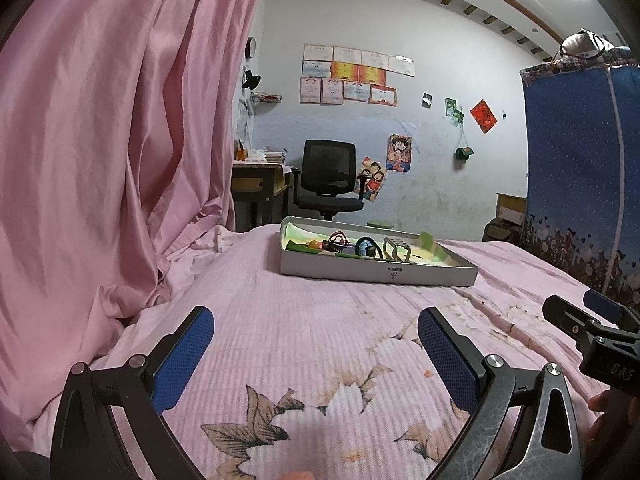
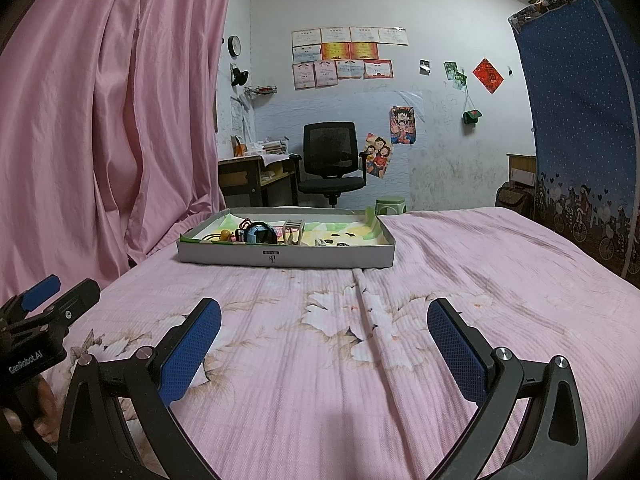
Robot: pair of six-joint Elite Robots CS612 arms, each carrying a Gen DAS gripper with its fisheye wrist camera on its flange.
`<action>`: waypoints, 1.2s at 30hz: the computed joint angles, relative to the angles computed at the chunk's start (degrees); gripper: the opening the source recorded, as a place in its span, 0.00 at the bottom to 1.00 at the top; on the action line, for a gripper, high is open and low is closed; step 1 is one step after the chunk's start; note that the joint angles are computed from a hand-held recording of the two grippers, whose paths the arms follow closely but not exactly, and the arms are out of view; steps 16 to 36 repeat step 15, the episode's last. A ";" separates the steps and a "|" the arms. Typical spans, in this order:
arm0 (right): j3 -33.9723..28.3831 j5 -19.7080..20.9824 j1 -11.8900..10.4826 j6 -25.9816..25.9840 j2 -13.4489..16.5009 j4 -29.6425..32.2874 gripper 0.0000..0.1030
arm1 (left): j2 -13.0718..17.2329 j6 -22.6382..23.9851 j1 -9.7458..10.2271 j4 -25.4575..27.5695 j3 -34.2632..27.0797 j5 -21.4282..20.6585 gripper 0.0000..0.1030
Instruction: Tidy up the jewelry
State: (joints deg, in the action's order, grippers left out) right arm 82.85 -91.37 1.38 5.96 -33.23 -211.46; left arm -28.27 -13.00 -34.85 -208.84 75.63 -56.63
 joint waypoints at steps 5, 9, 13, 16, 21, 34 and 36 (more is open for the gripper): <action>-0.01 0.00 0.00 0.03 -0.01 0.04 0.99 | 0.19 0.94 0.02 -0.31 -0.33 0.09 1.00; 0.02 -0.01 0.02 0.06 -0.03 0.05 0.99 | 0.19 0.81 -0.01 -0.38 -0.28 0.12 1.00; -0.04 0.01 -0.01 0.07 0.00 0.07 0.99 | 0.16 0.80 -0.01 -0.30 -0.22 0.05 1.00; -0.04 0.01 -0.01 0.07 0.00 0.07 0.99 | 0.17 0.85 -0.03 -0.17 -0.26 0.01 1.00; -0.04 0.01 -0.01 0.07 0.00 0.07 0.99 | 0.17 0.85 -0.03 -0.17 -0.26 0.01 1.00; -0.04 0.01 -0.01 0.07 0.00 0.07 0.99 | 0.17 0.85 -0.03 -0.17 -0.26 0.01 1.00; -0.04 0.01 -0.01 0.07 0.00 0.07 0.99 | 0.17 0.85 -0.03 -0.17 -0.26 0.01 1.00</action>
